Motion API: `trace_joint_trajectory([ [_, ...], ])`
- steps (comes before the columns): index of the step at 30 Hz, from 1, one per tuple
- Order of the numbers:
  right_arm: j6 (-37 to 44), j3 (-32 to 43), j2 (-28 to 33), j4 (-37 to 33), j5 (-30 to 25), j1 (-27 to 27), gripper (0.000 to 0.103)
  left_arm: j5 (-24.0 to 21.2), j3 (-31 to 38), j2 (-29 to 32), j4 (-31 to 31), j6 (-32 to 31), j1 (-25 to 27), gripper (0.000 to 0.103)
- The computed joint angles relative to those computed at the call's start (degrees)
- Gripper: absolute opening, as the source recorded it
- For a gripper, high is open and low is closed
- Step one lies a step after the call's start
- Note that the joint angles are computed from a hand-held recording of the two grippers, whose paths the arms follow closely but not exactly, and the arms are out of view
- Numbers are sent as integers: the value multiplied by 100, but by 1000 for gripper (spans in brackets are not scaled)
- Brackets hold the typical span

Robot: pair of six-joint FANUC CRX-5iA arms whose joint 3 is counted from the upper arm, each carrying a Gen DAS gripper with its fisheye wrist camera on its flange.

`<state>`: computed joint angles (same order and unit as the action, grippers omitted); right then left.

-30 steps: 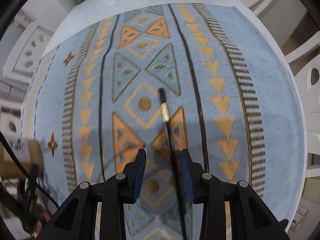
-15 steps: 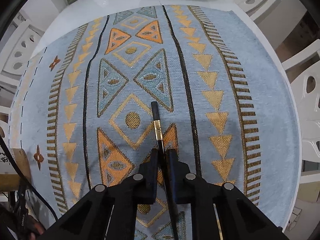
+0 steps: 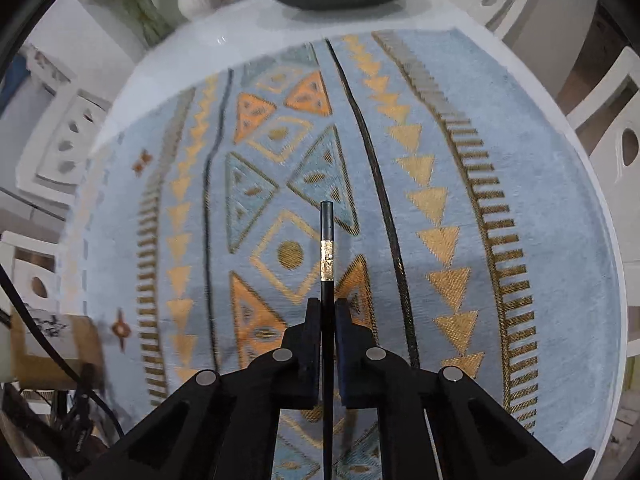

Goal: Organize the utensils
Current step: 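Lift the chopstick with the right gripper and carry it over the cup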

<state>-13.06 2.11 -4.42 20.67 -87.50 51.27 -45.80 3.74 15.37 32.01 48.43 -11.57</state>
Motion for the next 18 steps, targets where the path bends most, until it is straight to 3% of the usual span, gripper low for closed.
trace_joint_trajectory([
  [9,582,959,697,1195,-964,761,6,-2,3,1,-4,7,-3,95],
  [18,1524,2157,1498,2310,-1181,756,6,-4,8,2,-8,12,-3,95],
])
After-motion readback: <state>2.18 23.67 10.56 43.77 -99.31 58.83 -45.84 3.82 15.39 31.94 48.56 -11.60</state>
